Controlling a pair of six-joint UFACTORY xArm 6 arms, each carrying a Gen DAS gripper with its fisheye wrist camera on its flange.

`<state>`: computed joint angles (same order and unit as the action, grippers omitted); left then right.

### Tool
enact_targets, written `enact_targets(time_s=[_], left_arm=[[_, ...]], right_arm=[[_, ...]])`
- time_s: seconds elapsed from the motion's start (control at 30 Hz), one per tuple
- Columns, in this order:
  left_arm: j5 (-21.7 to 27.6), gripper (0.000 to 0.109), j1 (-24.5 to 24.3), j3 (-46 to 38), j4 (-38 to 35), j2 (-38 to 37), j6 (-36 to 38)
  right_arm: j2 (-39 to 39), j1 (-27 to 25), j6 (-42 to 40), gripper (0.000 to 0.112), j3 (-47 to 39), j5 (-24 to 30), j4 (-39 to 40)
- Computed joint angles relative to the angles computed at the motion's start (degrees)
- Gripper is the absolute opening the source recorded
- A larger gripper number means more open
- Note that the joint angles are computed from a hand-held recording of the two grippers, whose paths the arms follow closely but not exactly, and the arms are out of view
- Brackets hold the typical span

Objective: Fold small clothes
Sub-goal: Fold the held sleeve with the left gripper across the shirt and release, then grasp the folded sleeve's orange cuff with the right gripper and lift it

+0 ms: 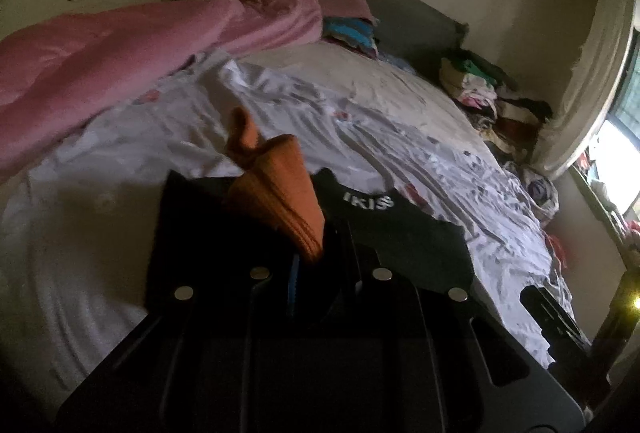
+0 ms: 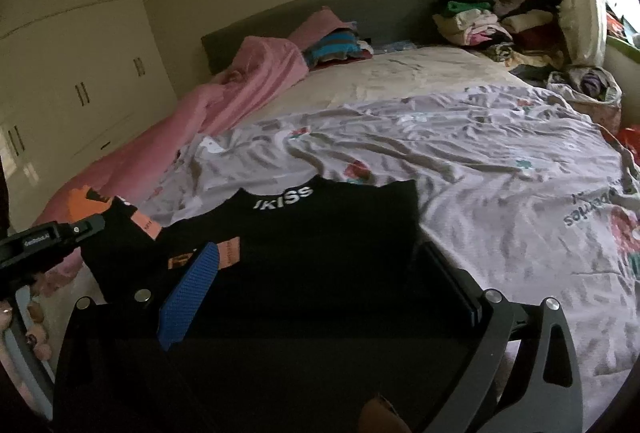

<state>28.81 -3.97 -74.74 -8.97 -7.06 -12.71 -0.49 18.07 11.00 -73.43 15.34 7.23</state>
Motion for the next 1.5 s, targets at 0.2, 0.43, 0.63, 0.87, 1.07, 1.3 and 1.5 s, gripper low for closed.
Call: enact_targets(time_s=[0.2, 0.43, 0.63, 0.87, 1.07, 1.3, 1.5], left_arm=[[1.1, 0.009, -2.8, -2.8, -3.3, 3.6, 3.7], [3.7, 0.01, -5.6, -5.6, -7.3, 7.5, 9.2], [6.1, 0.01, -7.8, -6.1, -11.7, 9.6, 15.0], [9.4, 0.041, -7.9, -4.9, -21.0, 9.7, 23.5], [8.2, 0.057, -5.2, -3.5, -24.5, 7.6, 24.5], [3.1, 0.067, -0.2, -1.4, -9.5, 5.5, 11.0], [0.9, 0.069, 4.1, 0.7, -7.8, 3.4, 7.5]], right_arm=[[-0.9, -2.0, 1.3, 0.098, 1.7, -0.4, -0.6], [-1.5, -3.8, 2.7, 0.098, 3.0, -0.2, -1.5], [-1.6, -5.2, 5.8, 0.098, 3.8, 0.2, -3.9], [-1.0, -6.3, 8.1, 0.098, 3.7, 1.5, -5.4], [2.8, -3.9, 0.9, 0.098, -0.2, 6.1, 1.4], [10.1, 2.2, -8.1, 0.078, -7.7, 17.6, 9.3], [11.2, 5.3, -10.9, 0.011, -8.1, 14.1, 10.5]])
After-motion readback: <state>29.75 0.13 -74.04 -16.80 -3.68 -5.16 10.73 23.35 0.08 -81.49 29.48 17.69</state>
